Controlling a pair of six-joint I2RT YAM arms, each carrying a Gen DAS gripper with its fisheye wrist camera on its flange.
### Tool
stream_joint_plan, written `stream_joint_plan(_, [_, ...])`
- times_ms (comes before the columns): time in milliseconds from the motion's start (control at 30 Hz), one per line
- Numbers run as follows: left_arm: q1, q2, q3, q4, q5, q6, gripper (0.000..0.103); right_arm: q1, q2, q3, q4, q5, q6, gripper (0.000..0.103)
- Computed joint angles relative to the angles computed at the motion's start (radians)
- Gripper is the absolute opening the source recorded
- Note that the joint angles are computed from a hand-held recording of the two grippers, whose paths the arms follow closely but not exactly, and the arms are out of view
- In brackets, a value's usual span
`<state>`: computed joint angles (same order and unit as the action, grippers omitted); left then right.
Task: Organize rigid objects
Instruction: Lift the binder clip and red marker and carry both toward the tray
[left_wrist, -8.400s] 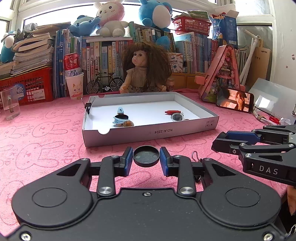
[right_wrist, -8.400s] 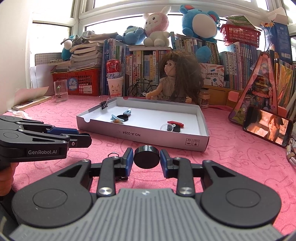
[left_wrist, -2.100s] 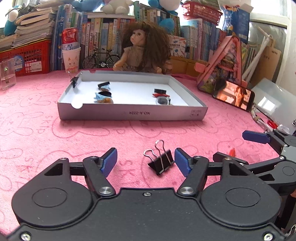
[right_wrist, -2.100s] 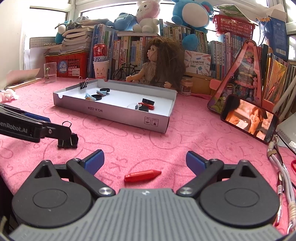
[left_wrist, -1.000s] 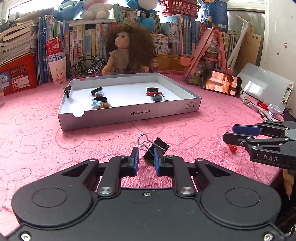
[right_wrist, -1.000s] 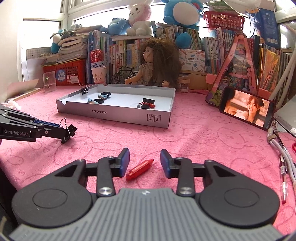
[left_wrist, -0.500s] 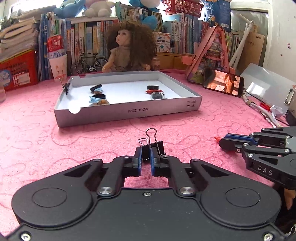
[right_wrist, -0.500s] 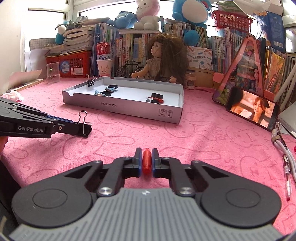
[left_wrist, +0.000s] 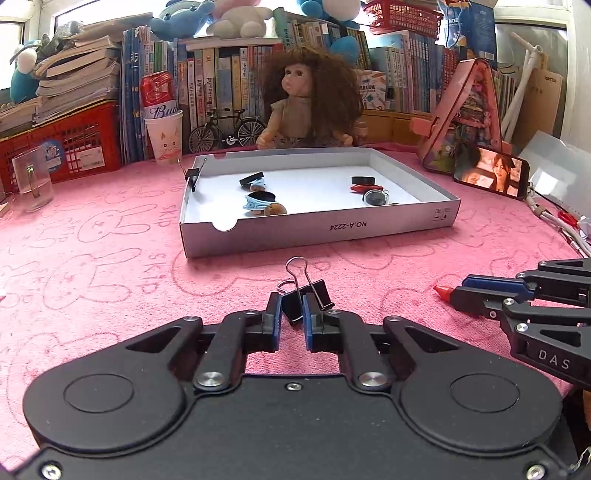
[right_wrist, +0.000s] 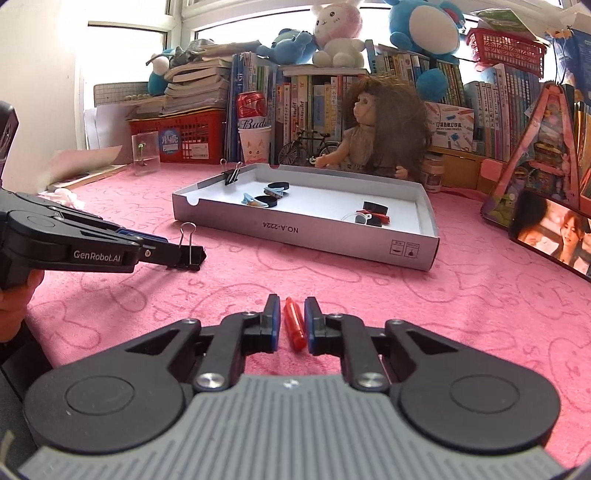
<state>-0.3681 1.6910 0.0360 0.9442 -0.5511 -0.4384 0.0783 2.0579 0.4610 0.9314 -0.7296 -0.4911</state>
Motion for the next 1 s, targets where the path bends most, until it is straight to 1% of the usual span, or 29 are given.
stream_joint_plan(33, [-0.003, 0.003, -0.001, 0.004, -0.004, -0.005, 0.012, -0.005, -0.003, -0.004, -0.005, 0.004, -0.007, 0.034])
stream_joint_plan(67, [-0.005, 0.006, -0.001, 0.007, -0.009, -0.010, 0.014, -0.012, -0.008, -0.005, -0.018, 0.007, -0.018, 0.039])
stream_joint_plan(133, [-0.013, 0.012, 0.002, 0.011, -0.019, -0.021, 0.019, -0.031, -0.016, -0.005, -0.044, 0.007, -0.041, 0.039])
stream_joint_plan(200, [-0.024, 0.022, 0.006, 0.015, -0.028, -0.030, 0.027, -0.051, -0.018, -0.010, -0.053, 0.013, -0.066, 0.039])
stream_joint_plan(267, [-0.041, 0.039, 0.015, 0.017, -0.048, -0.035, 0.031, -0.073, -0.014, -0.015, -0.038, 0.017, -0.076, 0.041])
stream_joint_plan(333, [-0.046, 0.044, 0.025, -0.001, -0.065, -0.037, 0.031, -0.083, -0.009, -0.017, -0.015, 0.034, -0.064, 0.042])
stream_joint_plan(433, [-0.040, 0.033, 0.033, -0.042, -0.082, -0.054, 0.032, -0.081, 0.008, -0.015, 0.029, 0.079, -0.024, 0.042])
stream_joint_plan(567, [-0.036, 0.028, 0.037, -0.073, -0.133, -0.064, 0.037, -0.069, 0.007, -0.022, 0.054, 0.109, 0.036, 0.042])
stream_joint_plan(667, [-0.020, 0.014, 0.045, -0.114, -0.156, -0.084, 0.040, -0.062, -0.014, -0.038, 0.053, 0.111, 0.078, 0.045])
stream_joint_plan(733, [-0.021, -0.003, 0.052, -0.147, -0.177, -0.097, 0.040, -0.059, -0.030, -0.048, 0.042, 0.108, 0.108, 0.046])
stream_joint_plan(833, [-0.054, -0.021, 0.033, -0.118, -0.213, -0.099, 0.040, -0.054, -0.055, -0.059, 0.021, 0.106, 0.149, 0.046])
stream_joint_plan(867, [-0.067, -0.027, 0.022, -0.097, -0.218, -0.097, 0.042, -0.054, -0.063, -0.061, 0.008, 0.102, 0.169, 0.047])
stream_joint_plan(900, [-0.077, -0.026, 0.013, -0.068, -0.217, -0.090, 0.045, -0.050, -0.071, -0.063, 0.001, 0.108, 0.197, 0.049])
stream_joint_plan(967, [-0.093, -0.002, 0.009, -0.018, -0.214, -0.076, 0.050, -0.033, -0.076, -0.077, 0.020, 0.136, 0.275, 0.064])
stream_joint_plan(1000, [-0.097, 0.010, 0.017, -0.014, -0.212, -0.070, 0.051, -0.026, -0.072, -0.082, 0.036, 0.138, 0.308, 0.065])
